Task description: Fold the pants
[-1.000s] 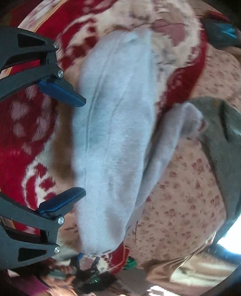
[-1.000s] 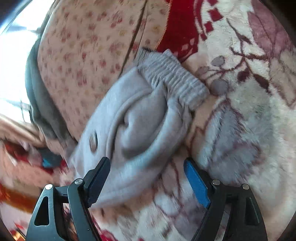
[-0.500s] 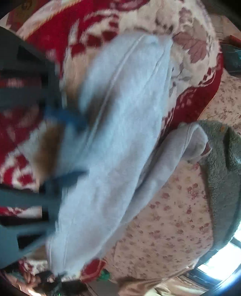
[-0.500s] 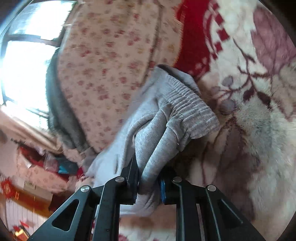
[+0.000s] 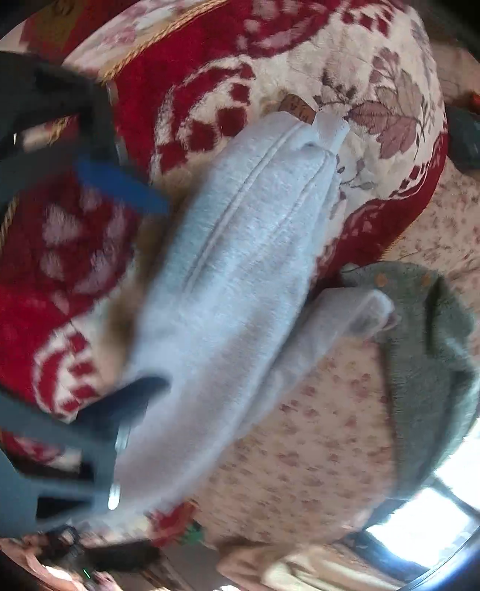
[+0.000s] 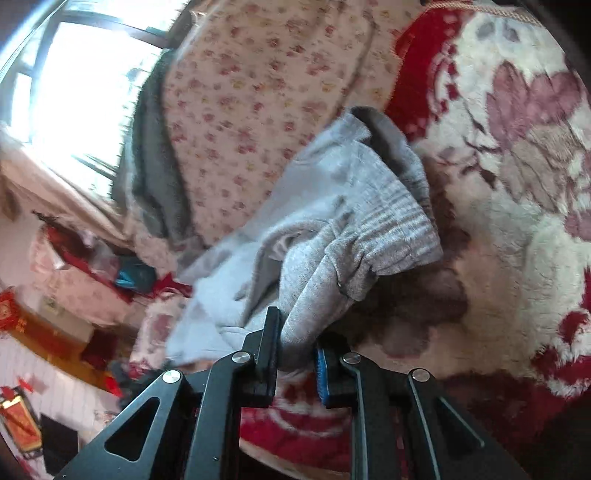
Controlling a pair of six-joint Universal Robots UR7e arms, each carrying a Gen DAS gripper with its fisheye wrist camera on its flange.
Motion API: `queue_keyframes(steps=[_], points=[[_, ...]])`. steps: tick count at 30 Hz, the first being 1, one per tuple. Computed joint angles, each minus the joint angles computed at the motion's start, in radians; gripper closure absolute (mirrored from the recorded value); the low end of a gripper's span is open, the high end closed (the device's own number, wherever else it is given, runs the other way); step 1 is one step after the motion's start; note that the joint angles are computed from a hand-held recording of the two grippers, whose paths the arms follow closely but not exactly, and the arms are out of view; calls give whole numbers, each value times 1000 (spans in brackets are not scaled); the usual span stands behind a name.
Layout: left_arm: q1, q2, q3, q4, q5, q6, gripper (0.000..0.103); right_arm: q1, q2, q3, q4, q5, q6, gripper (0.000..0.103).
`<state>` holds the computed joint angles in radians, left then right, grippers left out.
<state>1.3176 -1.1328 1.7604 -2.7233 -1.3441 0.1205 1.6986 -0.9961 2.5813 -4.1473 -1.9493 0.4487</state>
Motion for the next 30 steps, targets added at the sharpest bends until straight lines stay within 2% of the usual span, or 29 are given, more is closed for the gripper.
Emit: queue_keyframes(steps=[2, 5, 6, 7, 9, 11, 15, 17, 18, 19, 20, 21, 22, 23, 25, 26, 30], points=[[-4, -1, 8, -21, 6, -8, 10, -18, 8, -5, 27, -13, 30, 75], [-23, 14, 12, -33, 76, -3, 10, -24, 24, -1, 6, 6, 23, 47], [-27, 23, 6, -25, 97, -9, 10, -24, 27, -1, -3, 16, 23, 30], [-27, 30, 2, -20, 105, -18, 10, -23, 33, -3, -18, 20, 20, 26], [-24, 51, -11, -17, 111, -54, 10, -37, 45, -5, -36, 52, 25, 26], [-28, 79, -26, -24, 133, -90, 10, -62, 53, -12, -28, 87, 65, 26], [-39, 136, -64, -25, 158, -164, 10, -138, 90, -27, -64, 199, 131, 24], [-50, 160, -76, -42, 183, -187, 10, -168, 123, -46, -128, 230, 126, 29], [-52, 166, -79, -48, 182, -183, 11, -183, 136, -57, -147, 244, 136, 49], [-54, 166, -80, -53, 175, -170, 16, -200, 138, -63, -148, 270, 141, 73], [-57, 162, -80, -48, 182, -151, 43, -212, 139, -65, -150, 292, 132, 76], [-61, 158, -83, -33, 207, -130, 75, -209, 141, -64, -160, 289, 115, 80], [-52, 149, -97, 10, 193, -109, 76, -203, 139, -58, -168, 295, 96, 82], [-35, 137, -110, 42, 140, -105, 78, -200, 138, -51, -178, 310, 86, 82], [-9, 110, -124, 95, 89, -92, 85, -179, 133, -33, -196, 324, 61, 83], [-6, 97, -119, 96, 91, -78, 94, -164, 127, -23, -199, 324, 48, 84], [24, 49, -118, 125, 38, -37, 94, -80, 88, -1, -135, 306, 1, 84]])
